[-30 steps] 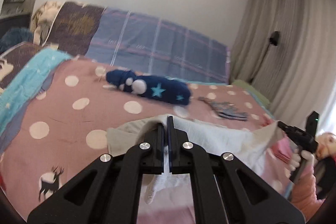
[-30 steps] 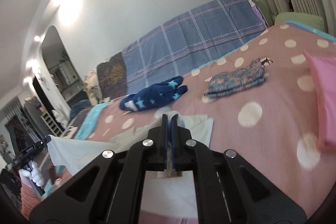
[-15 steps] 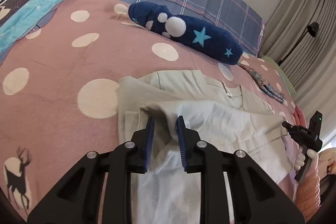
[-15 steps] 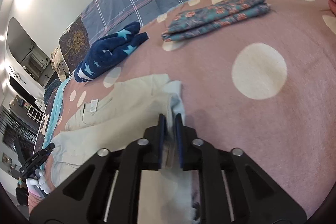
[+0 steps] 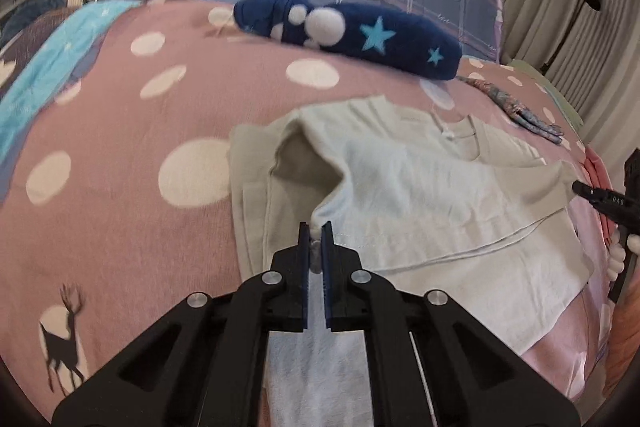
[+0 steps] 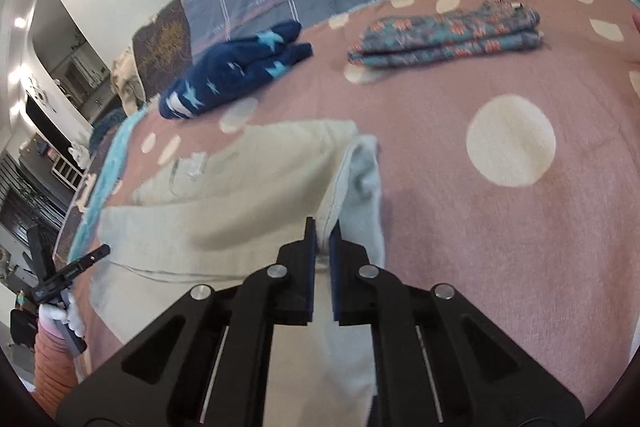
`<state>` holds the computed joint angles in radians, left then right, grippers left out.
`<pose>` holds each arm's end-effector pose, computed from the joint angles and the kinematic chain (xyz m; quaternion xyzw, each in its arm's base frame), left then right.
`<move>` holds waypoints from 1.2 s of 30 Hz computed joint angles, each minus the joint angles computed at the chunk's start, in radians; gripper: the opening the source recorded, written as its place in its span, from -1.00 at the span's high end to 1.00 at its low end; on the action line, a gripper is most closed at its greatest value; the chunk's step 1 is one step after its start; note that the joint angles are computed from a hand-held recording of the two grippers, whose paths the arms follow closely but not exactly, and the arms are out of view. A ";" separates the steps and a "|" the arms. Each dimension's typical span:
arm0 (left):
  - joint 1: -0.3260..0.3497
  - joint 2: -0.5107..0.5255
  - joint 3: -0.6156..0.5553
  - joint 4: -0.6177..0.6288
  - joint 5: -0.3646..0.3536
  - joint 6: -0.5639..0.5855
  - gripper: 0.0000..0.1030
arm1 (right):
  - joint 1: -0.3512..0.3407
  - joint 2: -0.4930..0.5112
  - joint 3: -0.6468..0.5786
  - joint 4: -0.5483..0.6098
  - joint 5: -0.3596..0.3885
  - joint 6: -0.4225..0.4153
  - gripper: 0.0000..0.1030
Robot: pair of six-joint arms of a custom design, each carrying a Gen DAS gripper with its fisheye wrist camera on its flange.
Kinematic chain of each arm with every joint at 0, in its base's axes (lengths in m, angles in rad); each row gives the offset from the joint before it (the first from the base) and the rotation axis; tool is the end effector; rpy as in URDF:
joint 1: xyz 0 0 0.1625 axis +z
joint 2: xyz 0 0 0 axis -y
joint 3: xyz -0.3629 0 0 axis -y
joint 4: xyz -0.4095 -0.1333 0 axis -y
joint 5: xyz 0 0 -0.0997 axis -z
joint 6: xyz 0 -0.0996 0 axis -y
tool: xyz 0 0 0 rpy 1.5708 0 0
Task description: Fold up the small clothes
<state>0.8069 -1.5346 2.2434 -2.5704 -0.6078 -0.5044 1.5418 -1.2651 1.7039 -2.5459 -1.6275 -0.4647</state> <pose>-0.1462 -0.4635 0.2327 0.0469 0.8783 -0.3749 0.2930 0.1097 -0.6199 0.3001 0.2010 -0.9427 0.2501 0.0912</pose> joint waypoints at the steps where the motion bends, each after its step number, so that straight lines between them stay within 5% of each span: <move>1: -0.008 -0.004 0.000 -0.001 0.007 0.013 0.91 | 0.002 -0.001 -0.002 0.001 0.002 -0.002 0.89; 8: 0.004 -0.048 -0.011 -0.155 -0.135 0.040 0.91 | -0.021 -0.007 -0.057 0.099 0.154 0.098 0.90; 13: 0.061 0.071 -0.189 -0.255 -0.097 0.137 0.90 | 0.004 0.126 -0.247 0.098 0.192 0.265 0.90; 16: 0.124 0.178 -0.318 -0.201 0.001 0.107 0.73 | 0.037 0.274 -0.416 0.128 0.031 0.314 0.61; 18: 0.148 0.186 -0.330 -0.181 -0.014 0.073 0.71 | 0.052 0.314 -0.442 0.126 -0.076 0.298 0.51; 22: 0.173 0.181 -0.289 -0.152 -0.027 0.106 0.19 | 0.038 0.299 -0.384 0.095 -0.104 0.177 0.31; 25: 0.211 0.197 -0.313 -0.044 -0.076 0.068 0.19 | 0.030 0.324 -0.396 0.086 -0.169 0.149 0.29; 30: 0.271 0.272 -0.386 -0.040 -0.168 0.091 0.19 | 0.010 0.368 -0.460 0.143 -0.105 0.173 0.16; 31: 0.280 0.286 -0.406 -0.047 -0.195 0.097 0.27 | 0.013 0.384 -0.474 0.141 -0.114 0.168 0.19; 32: 0.285 0.294 -0.422 -0.042 -0.216 0.095 0.78 | 0.019 0.397 -0.489 0.144 -0.121 0.165 0.63; 33: 0.288 0.301 -0.435 -0.041 -0.241 0.099 0.93 | 0.022 0.401 -0.492 0.145 -0.127 0.160 0.94; 36: 0.241 0.292 -0.412 -0.102 -0.187 0.159 0.97 | 0.035 0.358 -0.419 0.030 -0.110 0.116 0.96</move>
